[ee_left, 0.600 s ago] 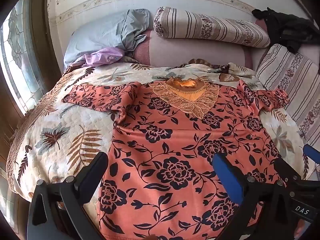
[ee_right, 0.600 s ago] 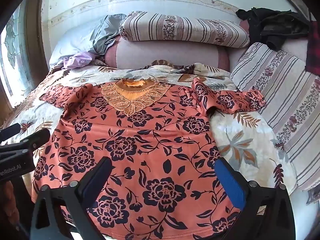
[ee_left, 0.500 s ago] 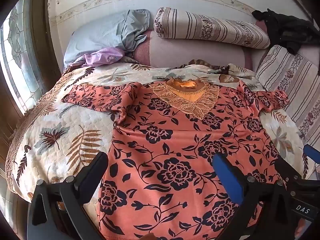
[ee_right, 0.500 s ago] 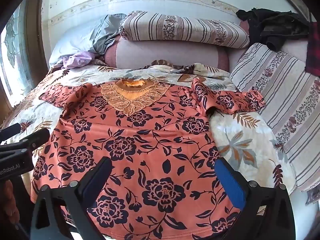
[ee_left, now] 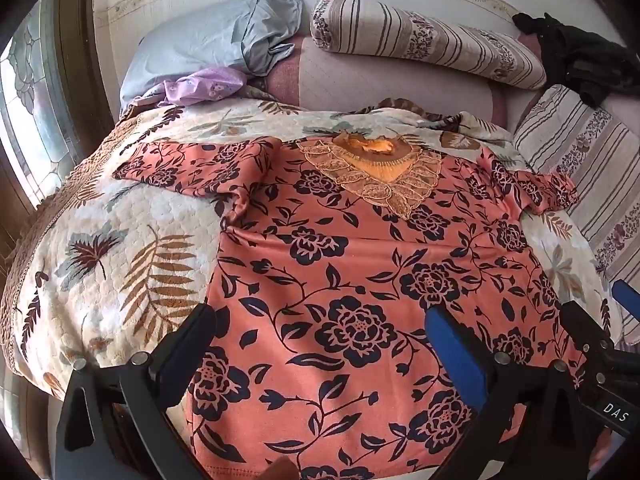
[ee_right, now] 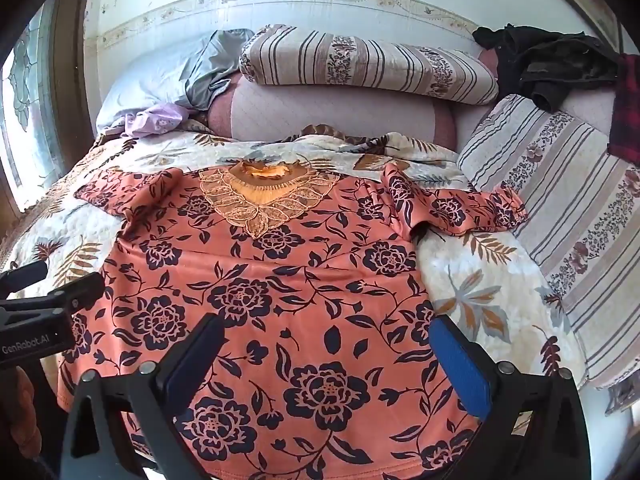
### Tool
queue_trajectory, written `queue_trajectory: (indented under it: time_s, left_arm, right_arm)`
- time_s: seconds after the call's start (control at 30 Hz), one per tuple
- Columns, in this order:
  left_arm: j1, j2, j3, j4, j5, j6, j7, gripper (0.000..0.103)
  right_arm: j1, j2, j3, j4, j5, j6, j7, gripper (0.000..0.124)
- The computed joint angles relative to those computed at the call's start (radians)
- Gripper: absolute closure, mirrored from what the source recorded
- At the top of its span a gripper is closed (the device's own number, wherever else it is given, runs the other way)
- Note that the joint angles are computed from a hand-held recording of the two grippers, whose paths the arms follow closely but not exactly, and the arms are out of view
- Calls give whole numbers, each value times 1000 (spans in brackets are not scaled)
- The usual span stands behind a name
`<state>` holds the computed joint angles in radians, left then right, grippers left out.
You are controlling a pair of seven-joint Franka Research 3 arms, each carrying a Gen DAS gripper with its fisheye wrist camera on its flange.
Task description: Fold small clothes
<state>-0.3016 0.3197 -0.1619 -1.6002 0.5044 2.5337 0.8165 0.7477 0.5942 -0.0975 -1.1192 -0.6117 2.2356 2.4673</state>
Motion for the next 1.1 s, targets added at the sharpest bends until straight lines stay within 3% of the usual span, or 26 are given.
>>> queue_trajectory:
  time_s: [1.1]
  left_arm:
    - [4, 7, 8, 1, 8, -4, -2, 0]
  right_arm:
    - [-8, 64, -4, 70, 96, 1, -41, 21]
